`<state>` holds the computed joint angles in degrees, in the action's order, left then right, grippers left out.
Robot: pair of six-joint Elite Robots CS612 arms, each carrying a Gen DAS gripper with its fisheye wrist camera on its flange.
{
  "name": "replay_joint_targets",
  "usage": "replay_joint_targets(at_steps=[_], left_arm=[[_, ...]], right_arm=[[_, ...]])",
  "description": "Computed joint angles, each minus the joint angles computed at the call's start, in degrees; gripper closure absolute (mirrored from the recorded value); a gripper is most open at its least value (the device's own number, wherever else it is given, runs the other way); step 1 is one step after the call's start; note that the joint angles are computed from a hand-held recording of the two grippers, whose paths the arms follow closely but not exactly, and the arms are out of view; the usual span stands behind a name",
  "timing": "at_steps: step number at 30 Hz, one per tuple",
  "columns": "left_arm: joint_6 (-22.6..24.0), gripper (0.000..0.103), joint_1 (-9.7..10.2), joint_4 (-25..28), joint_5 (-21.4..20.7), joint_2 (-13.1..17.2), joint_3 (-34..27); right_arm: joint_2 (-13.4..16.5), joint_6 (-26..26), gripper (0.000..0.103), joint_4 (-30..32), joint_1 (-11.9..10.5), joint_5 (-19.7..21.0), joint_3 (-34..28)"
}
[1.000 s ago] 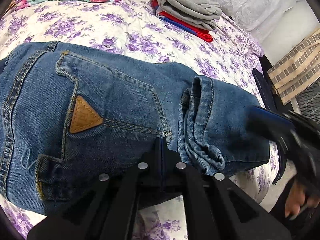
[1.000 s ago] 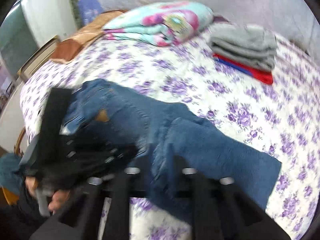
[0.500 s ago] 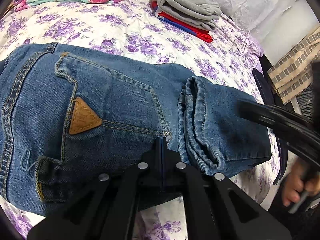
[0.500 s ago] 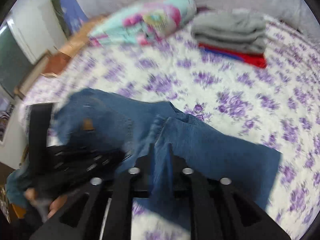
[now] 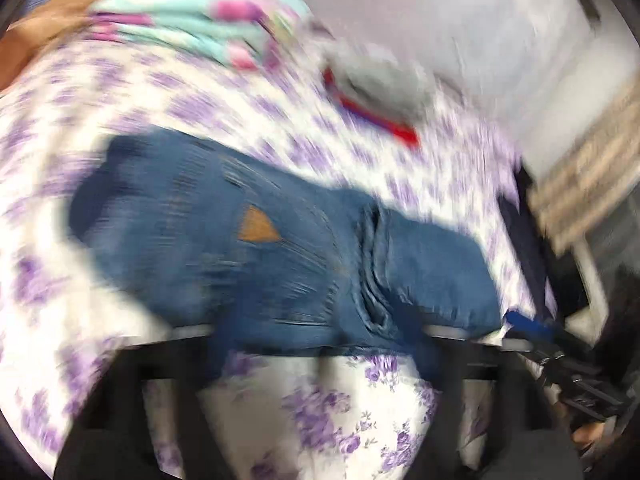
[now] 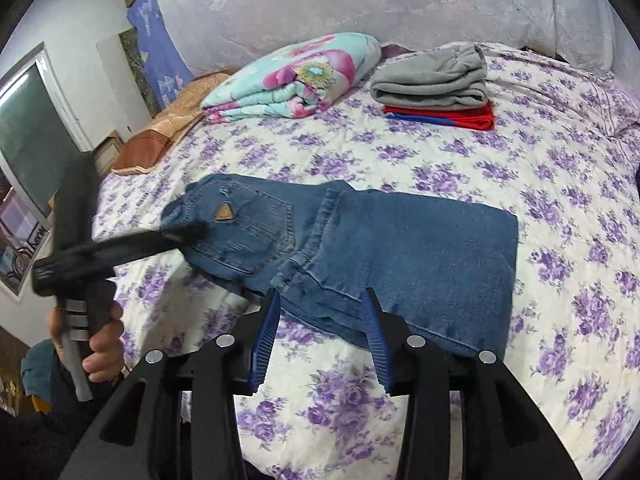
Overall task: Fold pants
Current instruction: 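Lay the hems onto the seat near the left gripper and release with the right gripper, then grasp the ribbed waistband with the left gripper and lift it up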
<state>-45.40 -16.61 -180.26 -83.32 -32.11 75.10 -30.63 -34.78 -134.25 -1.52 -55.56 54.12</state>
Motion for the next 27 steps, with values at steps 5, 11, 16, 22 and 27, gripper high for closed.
replay_joint_targets(at_steps=[5, 11, 16, 22, 27], left_arm=[[-16.7, 0.015, 1.08, -12.4, 1.8, -1.8, 8.0], [-23.7, 0.015, 1.88, -8.4, -2.6, 0.9, 5.2], [-23.8, 0.015, 2.19, -4.3, 2.3, 3.1, 0.6], [-21.2, 0.061, 4.26, -0.3, -1.1, 5.9, -6.3], [-14.3, 0.069, 2.08, -1.9, 6.0, 3.9, -3.7]], right_arm=[[-0.1, -2.4, 0.06, 1.4, -0.2, 2.5, 0.5], [-0.2, -2.4, 0.06, 1.1, -0.8, 3.7, 0.9], [-0.3, -1.0, 0.06, -0.3, -1.6, 4.4, 1.5], [-0.4, 0.4, 0.06, -1.3, -1.8, 2.3, 2.1], [1.3, 0.9, 0.06, 2.4, -1.0, -0.2, -0.9]])
